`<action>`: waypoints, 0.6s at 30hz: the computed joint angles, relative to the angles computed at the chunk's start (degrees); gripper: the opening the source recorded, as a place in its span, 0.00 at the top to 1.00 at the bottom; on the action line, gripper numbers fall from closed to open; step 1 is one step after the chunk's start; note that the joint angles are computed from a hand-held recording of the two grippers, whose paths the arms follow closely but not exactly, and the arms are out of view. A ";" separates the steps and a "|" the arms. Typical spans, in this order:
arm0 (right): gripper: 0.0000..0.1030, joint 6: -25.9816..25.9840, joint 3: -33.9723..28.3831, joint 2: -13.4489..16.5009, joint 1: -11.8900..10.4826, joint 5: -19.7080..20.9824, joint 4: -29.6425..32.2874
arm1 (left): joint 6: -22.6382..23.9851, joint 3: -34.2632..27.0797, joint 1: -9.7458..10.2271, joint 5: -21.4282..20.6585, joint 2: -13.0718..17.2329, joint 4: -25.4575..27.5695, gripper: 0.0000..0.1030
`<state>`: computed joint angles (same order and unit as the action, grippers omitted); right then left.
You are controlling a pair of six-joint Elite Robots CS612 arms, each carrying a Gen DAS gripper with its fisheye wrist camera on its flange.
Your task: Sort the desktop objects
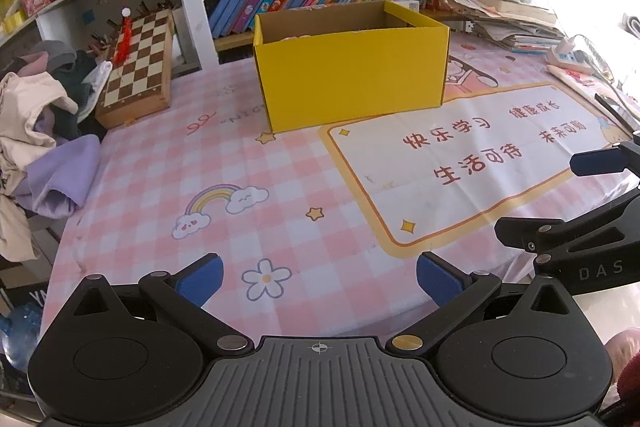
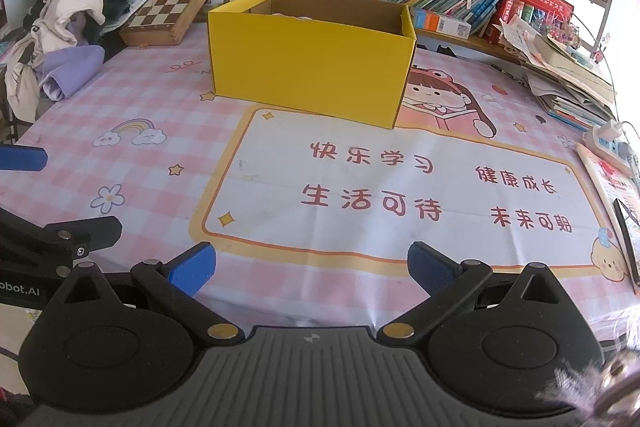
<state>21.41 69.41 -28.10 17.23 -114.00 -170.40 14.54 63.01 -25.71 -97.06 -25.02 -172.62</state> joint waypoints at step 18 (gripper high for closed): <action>0.00 0.17 -0.52 0.20 0.20 -0.15 0.76 | -0.12 -0.18 0.17 -0.89 0.17 -0.49 0.00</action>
<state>21.58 68.89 -27.90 17.43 -114.15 -169.64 14.42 62.84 -25.54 -97.95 -24.85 -173.10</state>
